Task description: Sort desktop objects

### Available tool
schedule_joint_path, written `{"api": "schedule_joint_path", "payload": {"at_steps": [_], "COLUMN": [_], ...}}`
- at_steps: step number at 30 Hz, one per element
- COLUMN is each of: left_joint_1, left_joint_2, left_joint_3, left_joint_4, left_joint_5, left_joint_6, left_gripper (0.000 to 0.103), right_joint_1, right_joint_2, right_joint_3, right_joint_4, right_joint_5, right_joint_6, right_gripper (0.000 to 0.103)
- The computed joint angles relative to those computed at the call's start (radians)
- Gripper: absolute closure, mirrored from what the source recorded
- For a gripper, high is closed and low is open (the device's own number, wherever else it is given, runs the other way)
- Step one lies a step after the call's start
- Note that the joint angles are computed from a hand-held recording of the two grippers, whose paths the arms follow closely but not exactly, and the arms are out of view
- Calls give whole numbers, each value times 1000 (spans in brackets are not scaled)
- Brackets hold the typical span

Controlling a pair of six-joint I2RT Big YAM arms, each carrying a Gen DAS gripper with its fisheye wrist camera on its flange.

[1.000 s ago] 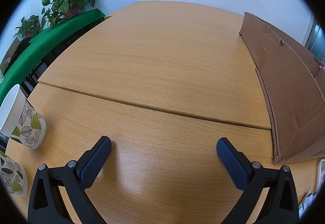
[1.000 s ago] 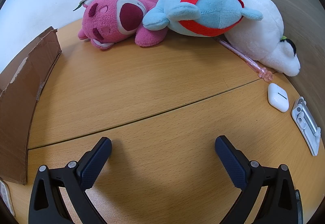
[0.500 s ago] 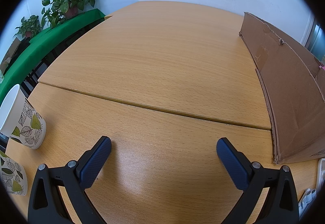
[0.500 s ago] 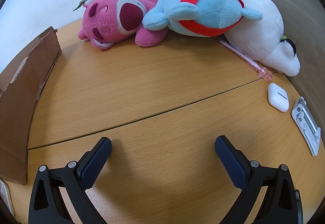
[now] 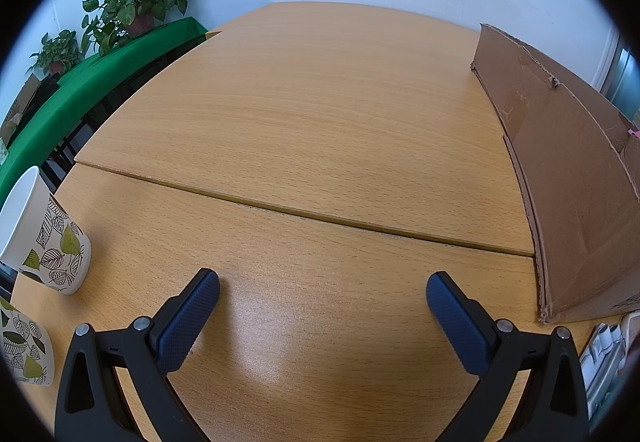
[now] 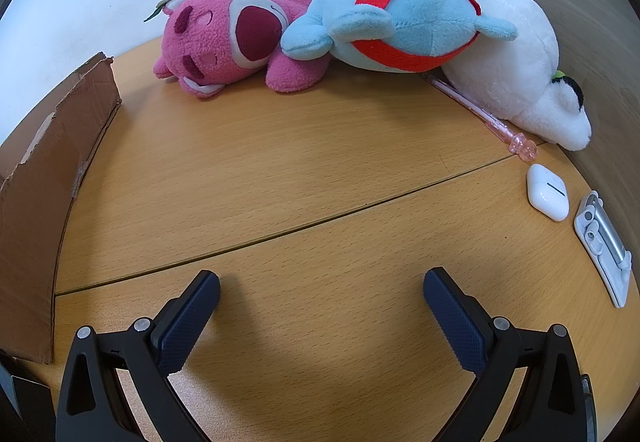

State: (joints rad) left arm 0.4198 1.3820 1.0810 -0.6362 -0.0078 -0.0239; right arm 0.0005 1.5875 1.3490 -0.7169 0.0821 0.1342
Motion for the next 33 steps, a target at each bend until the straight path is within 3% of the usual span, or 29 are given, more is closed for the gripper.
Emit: {"api": "schedule_joint_path", "payload": {"at_steps": [15,21,25,27,30,33], "left_joint_1": [-1,-1,0,-4,-13,-36], "left_joint_2": [1,2,3,17,8,-86], "left_joint_3": [2,3,4,17,25,-22], "left_joint_4": [-2,-2,-3,-3,-52,-59], "left_joint_5": [-1,-1,0,-5,-10,6], "left_joint_6": [-1,-1,-1,-3,-21,5], "left_gripper": [0,0,0,0,1,6], "right_joint_1": [0,23,19,7,1,15], "right_joint_2": [0,24,19,22,-19,-143], "right_joint_3": [0,33,31,48,8,-103], "right_joint_4": [0,-23,-29,-81,-103,-37], "right_joint_5": [0,77,61,21,-12,-15], "right_joint_6": [0,107,90,50,29,-3], "right_gripper": [0,0,0,0,0,0]}}
